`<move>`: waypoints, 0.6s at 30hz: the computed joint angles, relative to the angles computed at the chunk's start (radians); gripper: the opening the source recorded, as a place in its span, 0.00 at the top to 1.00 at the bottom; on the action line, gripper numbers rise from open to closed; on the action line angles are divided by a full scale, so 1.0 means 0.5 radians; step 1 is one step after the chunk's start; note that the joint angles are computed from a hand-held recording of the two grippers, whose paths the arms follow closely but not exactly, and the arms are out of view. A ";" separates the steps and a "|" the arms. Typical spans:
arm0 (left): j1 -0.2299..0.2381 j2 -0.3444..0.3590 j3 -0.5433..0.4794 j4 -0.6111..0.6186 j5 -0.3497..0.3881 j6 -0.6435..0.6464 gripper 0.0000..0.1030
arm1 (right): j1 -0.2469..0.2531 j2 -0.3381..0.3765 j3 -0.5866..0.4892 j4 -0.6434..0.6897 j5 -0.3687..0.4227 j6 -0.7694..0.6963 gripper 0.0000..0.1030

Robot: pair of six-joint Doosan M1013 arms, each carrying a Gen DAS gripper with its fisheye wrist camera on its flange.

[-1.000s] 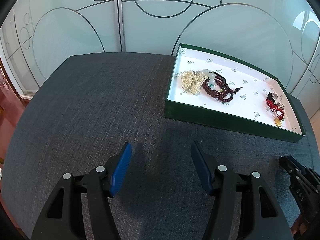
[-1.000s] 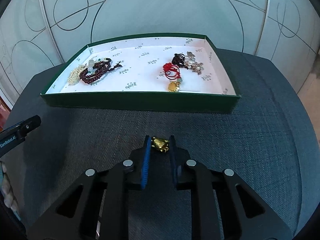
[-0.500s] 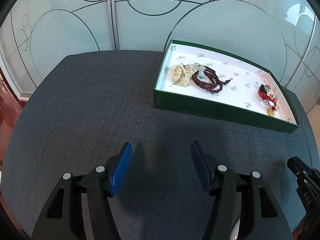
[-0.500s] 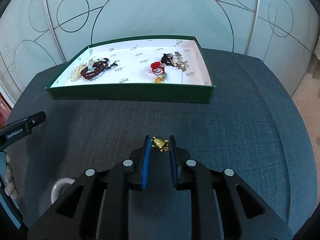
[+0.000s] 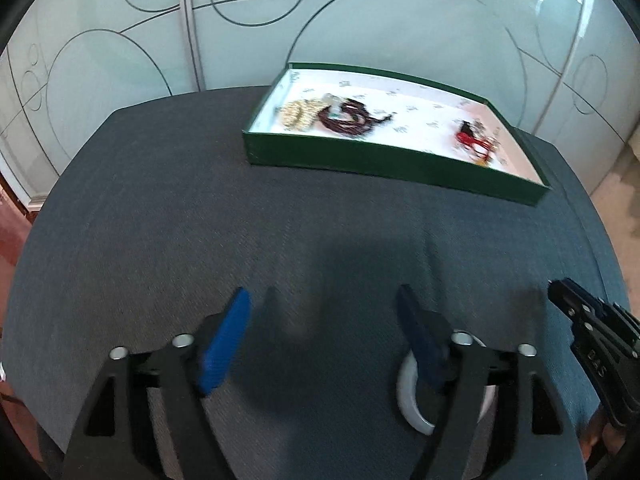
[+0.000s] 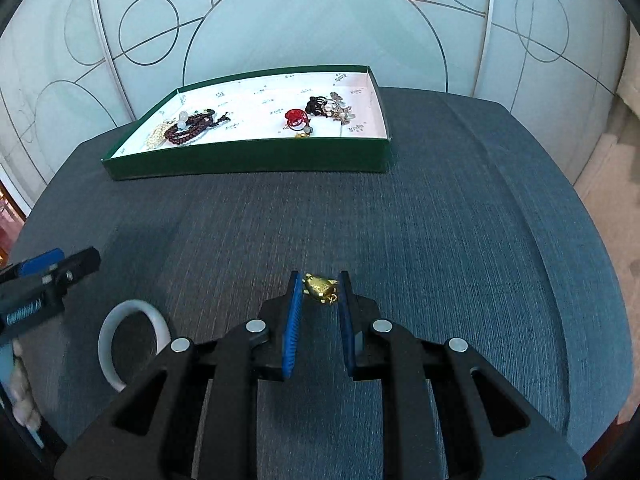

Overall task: Organize jewelry
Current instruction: 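Hold the gold frog with the right tool while the left tool grasps the white jade bangle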

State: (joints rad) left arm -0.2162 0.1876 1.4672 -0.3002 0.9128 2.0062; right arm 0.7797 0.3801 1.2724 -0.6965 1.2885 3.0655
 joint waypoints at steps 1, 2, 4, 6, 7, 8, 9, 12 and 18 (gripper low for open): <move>-0.006 -0.011 0.014 0.000 -0.004 0.014 0.27 | 0.005 -0.002 0.005 -0.005 -0.001 0.006 0.83; -0.017 -0.028 0.036 0.007 -0.013 0.030 0.27 | 0.010 -0.008 0.013 -0.009 -0.004 0.015 0.83; -0.036 -0.049 0.065 0.018 -0.016 0.052 0.27 | 0.020 -0.020 0.030 -0.012 -0.011 0.037 0.83; -0.059 -0.077 0.100 0.043 -0.031 0.059 0.25 | 0.029 -0.029 0.041 -0.023 -0.012 0.050 0.83; -0.064 -0.088 0.112 0.050 -0.038 0.063 0.24 | 0.032 -0.033 0.046 -0.027 -0.012 0.058 0.83; -0.072 -0.103 0.129 0.049 -0.051 0.073 0.23 | 0.037 -0.040 0.056 -0.034 -0.014 0.071 0.83; -0.078 -0.116 0.144 0.039 -0.059 0.087 0.23 | 0.040 -0.047 0.064 -0.035 -0.016 0.080 0.83; -0.101 -0.144 0.174 0.040 -0.069 0.106 0.20 | 0.047 -0.061 0.087 -0.040 -0.019 0.109 0.83; -0.135 -0.177 0.214 0.041 -0.071 0.110 0.18 | 0.067 -0.091 0.131 -0.057 -0.022 0.168 0.83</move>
